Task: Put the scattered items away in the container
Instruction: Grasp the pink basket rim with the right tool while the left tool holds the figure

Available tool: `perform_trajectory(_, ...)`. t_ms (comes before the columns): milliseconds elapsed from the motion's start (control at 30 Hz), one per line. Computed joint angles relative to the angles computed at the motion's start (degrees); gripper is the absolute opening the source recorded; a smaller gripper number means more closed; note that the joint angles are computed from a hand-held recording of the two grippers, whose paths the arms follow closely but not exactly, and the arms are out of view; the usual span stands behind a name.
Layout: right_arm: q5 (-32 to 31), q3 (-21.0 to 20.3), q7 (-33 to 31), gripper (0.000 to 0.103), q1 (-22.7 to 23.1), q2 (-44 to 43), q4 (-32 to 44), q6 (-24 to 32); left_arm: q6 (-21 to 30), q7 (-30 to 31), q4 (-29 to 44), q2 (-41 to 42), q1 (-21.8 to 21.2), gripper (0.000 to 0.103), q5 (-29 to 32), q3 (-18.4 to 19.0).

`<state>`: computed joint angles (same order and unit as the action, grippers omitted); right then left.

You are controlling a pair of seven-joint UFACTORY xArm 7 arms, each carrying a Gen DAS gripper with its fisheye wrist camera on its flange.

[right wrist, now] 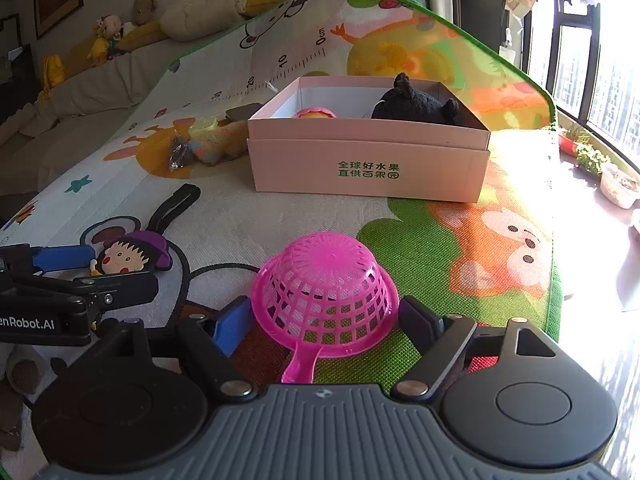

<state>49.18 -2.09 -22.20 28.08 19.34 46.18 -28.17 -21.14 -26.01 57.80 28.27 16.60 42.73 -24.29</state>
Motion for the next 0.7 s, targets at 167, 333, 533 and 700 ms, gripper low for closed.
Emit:
perform_trajectory(167, -4.8, 1.5, 4.3, 0.085, -2.4, -0.4, -1.4, -0.4, 4.9, -0.4, 2.1, 1.9, 7.1, 0.102, 5.4, -7.5)
perform_trajectory(333, -7.1, 1.2, 6.9, 0.091, -2.9, -0.7, -1.9, -0.1, 9.1, 5.7, 3.7, 2.0, 7.3, 0.09, 4.7, -8.7)
perform_trajectory(533, -8.5, 0.7, 8.8, 0.095, -2.9, -0.8, -2.2, 0.3, 9.1, 8.5, 3.9, 1.2, 3.9, 0.077, -1.5, -6.0)
perform_trajectory(700, -8.5, 0.3, 9.1, 0.097, -2.5, -0.9, -2.3, 0.5, 8.7, 12.0, 2.0, 0.3, 5.3, 0.076, -4.2, -7.4)
